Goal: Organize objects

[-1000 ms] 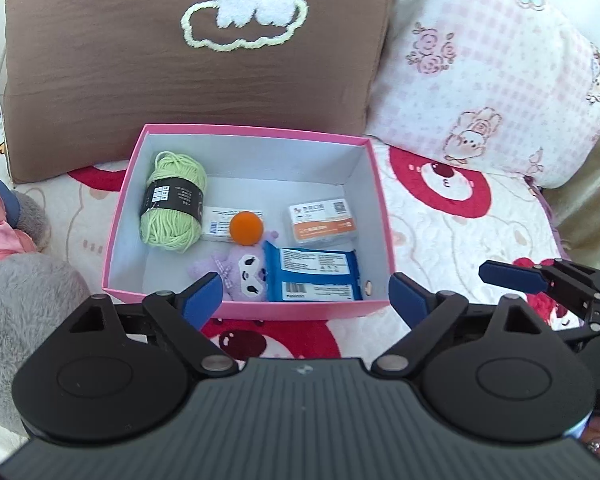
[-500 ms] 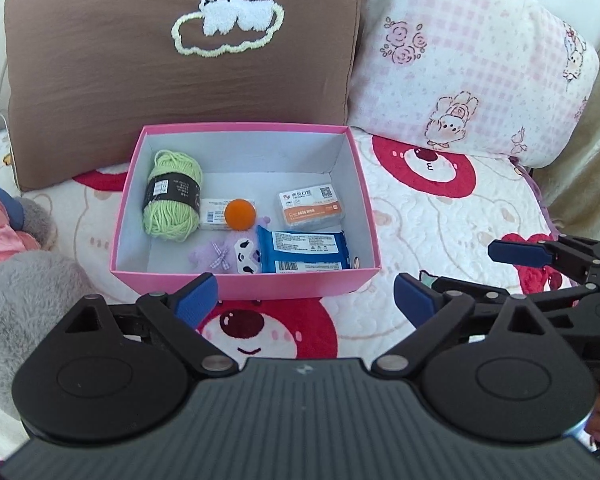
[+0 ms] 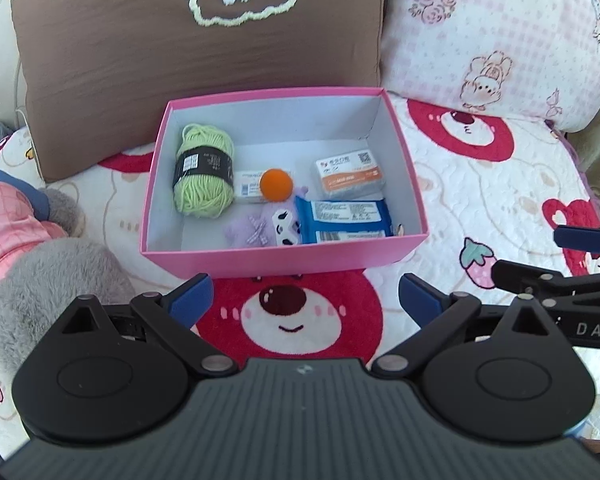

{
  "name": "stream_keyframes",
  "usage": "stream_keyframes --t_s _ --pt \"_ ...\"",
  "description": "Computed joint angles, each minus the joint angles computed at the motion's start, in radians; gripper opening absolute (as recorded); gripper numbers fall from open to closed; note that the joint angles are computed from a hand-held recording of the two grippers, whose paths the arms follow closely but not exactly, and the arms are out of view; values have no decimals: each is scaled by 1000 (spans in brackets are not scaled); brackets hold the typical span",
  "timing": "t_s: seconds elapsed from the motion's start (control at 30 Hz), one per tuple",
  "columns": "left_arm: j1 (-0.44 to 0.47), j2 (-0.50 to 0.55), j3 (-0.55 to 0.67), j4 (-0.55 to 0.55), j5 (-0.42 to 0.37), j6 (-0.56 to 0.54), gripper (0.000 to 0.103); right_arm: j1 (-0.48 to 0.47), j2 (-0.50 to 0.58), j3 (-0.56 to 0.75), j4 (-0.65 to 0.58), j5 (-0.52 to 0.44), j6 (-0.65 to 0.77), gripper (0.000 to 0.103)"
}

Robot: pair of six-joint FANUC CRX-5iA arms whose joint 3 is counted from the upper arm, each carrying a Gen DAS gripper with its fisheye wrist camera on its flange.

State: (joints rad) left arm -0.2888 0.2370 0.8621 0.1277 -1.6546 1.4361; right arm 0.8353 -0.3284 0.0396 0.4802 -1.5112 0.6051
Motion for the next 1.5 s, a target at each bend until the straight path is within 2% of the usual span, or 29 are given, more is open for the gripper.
stream_keyframes --t_s 0.23,1.17,1.5 --pt "-7 34 42 -31 -63 -10 101 -24 40 46 -37 -73 -35 89" --pt "14 6 20 -18 -55 -1 101 6 72 81 -34 -165 -68 89" --pt "16 12 32 -7 -84 12 101 8 80 91 -30 -184 -62 89"
